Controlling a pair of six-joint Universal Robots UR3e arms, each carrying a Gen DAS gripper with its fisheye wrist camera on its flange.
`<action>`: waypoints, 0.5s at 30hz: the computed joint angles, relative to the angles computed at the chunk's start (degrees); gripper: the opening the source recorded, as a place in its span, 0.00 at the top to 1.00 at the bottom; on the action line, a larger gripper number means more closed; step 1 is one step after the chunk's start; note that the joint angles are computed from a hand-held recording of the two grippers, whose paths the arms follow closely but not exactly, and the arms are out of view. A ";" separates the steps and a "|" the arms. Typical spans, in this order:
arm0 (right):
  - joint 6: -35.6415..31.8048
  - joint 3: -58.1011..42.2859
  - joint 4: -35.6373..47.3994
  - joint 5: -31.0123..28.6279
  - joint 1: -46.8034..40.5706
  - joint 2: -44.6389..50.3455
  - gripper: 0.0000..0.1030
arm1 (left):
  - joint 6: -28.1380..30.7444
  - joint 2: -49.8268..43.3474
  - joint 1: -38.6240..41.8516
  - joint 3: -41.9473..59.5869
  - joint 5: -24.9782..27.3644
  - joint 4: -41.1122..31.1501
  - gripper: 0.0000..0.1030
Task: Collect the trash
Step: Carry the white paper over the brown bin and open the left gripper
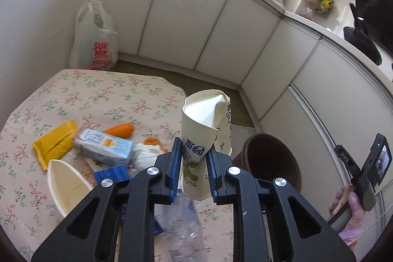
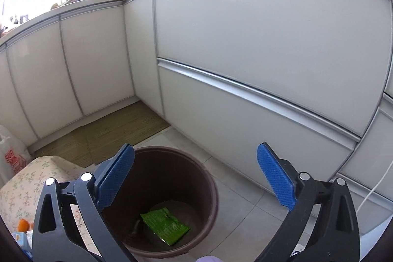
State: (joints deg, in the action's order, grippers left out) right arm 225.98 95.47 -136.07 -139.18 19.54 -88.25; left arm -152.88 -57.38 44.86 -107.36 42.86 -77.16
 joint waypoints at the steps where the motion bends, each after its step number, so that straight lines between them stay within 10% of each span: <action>1: 0.66 1.25 0.34 0.37 -0.60 -1.53 0.07 | -5.08 -2.56 -5.27 0.41 1.96 6.04 0.81; 7: 0.31 10.75 -0.01 6.40 -8.76 -11.48 0.07 | -25.72 -22.05 -33.84 11.18 15.57 26.00 0.80; 15: 0.54 19.67 0.61 17.57 -20.52 -22.32 0.07 | -35.16 -46.67 -56.54 33.38 30.02 27.77 0.81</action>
State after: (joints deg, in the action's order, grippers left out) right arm 226.52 115.14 -135.45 -121.61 -0.99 -110.57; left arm -188.04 -104.05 -11.68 -73.97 72.89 -49.39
